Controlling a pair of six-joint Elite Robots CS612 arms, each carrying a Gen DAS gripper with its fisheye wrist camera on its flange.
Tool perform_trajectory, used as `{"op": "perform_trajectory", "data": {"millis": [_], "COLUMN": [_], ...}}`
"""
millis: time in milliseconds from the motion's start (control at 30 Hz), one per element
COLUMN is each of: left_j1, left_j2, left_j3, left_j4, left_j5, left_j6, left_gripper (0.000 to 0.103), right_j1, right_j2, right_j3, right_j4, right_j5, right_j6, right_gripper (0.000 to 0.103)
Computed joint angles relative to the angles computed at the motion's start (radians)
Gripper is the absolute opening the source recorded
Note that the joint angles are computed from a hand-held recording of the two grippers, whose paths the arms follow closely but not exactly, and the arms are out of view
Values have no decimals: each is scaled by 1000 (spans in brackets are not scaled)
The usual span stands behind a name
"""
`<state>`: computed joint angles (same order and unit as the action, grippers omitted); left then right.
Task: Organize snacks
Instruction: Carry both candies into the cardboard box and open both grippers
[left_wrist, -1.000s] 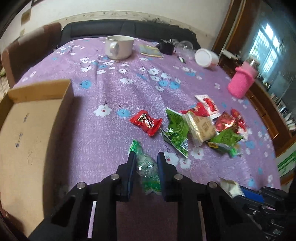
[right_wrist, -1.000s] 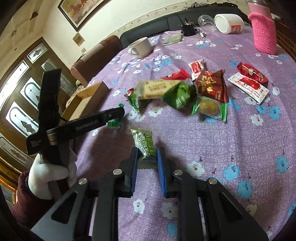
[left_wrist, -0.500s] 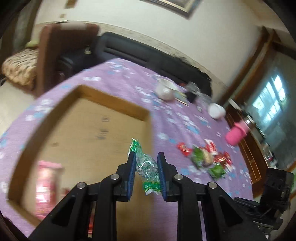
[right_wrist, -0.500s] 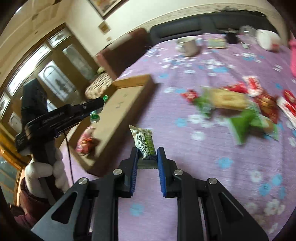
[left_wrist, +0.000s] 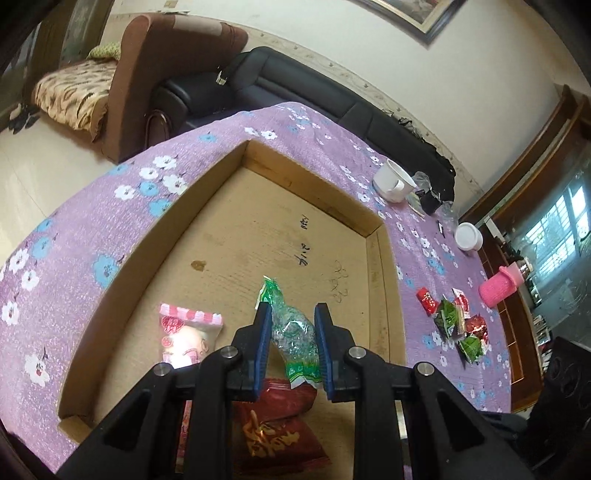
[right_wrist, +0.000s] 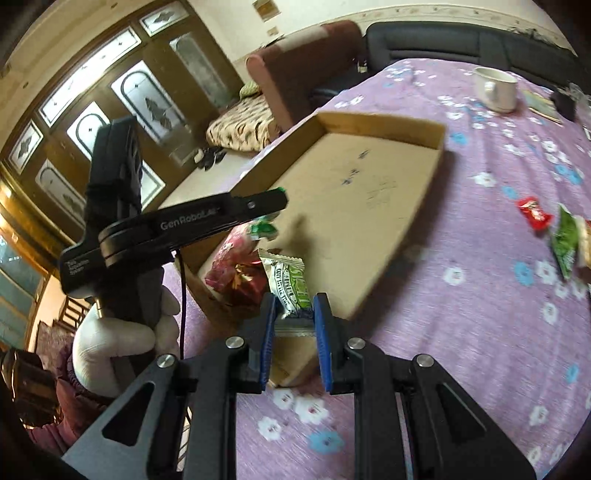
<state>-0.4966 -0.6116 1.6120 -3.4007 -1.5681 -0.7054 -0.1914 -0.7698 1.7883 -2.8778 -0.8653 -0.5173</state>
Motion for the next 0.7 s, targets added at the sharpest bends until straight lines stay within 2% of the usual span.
{"op": "perform_trajectory", "data": {"millis": [33,100,167,233,300,367,500,567,600,700], "left_j1": [2,5,4,3,-2,-12,-27,-34,-38,-41], "left_j2": [-2,-6,-13,-18,-30,-44,-45,-41,-40,-32], "left_j3": [5,12,25,39,55,67,77,75,73,53], "left_j4": [-6,-18,-32,-68,-86,-78,-164,-201,-212,-199], "left_j5": [-9,-23,-11,-4,19,56,49,34,25,-32], "left_j6": [-8,-20,-34,-47,-64,-70,-50,-30,-19,-4], "left_gripper": [25,39,48,49,60,67,67,67,67,68], "right_j1": [4,8,12,10,5,-4,-28,-44,-57,-98], "right_j2": [2,7,13,18,17,16,9,4,3,0], "right_j3": [-4,-15,-22,-25,-17,-11,15,33,44,71], "right_j4": [9,31,28,25,8,-8,-63,-102,-129,-181], "right_j5": [-2,-1,-1,4,11,22,53,58,58,43], "right_j6": [-1,-6,2,6,13,25,58,72,81,94], "right_gripper": [23,23,24,26,26,27,29,36,42,46]}}
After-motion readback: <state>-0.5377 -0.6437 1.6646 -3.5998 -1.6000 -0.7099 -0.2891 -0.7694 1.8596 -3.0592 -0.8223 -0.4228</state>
